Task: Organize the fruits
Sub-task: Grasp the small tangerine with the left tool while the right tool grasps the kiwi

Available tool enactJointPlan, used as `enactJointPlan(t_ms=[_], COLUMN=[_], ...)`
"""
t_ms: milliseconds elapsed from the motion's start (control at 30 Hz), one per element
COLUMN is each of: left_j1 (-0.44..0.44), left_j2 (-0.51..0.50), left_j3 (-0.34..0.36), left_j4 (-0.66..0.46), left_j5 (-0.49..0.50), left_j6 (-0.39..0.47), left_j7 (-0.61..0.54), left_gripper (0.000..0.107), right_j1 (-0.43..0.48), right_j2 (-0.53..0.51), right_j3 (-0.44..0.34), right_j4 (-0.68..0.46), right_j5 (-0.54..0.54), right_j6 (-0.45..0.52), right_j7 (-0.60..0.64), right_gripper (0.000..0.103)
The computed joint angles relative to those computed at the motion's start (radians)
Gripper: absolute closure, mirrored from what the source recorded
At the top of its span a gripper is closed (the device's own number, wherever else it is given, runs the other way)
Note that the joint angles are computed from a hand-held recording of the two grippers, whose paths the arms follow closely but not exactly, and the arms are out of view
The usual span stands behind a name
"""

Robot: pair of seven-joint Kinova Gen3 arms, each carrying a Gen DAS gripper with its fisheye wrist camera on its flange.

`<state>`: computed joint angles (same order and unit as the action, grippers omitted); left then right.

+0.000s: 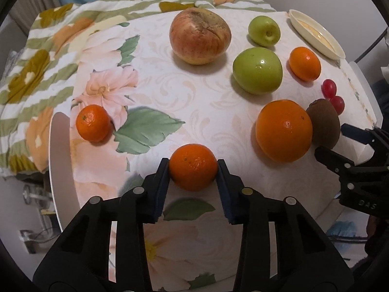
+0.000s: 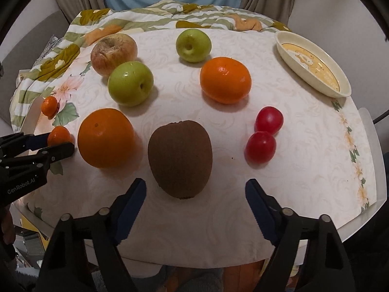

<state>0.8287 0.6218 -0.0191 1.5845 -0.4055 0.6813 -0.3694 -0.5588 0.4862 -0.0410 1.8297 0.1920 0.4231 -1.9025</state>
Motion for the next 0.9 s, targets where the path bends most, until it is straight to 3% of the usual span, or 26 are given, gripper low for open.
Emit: enactJointPlan(t_ms=[433,567,900], left_j1=[0.025,0.04,0.06], left_j2=[-0.024,-0.034,-0.081], left_j3=[-0.013,-0.021,-0.02], left_j4=[0.049,0.063,0.064], left_j5=[-0.033,-0.056,-0.122], left_j6=[-0.002,-0.003,0.042], left_j7=[0.055,0.092,0.177], left_gripper=[0.063,0.063,0.063], right_j1=[0.022,0.04,0.029], right_j2=[0.028,0.034,-0.009], right_j3=[-0.022,-0.04,-0.024], right_j4=[-0.023,-0.034,-0.029], right_j5=[-0.028,-0.037,-0.046], right_j6=[-0.005,-0.022,-0.017], right_j7=[0.046,0.09,0.112], right_gripper=[0.039,0.056,0.057])
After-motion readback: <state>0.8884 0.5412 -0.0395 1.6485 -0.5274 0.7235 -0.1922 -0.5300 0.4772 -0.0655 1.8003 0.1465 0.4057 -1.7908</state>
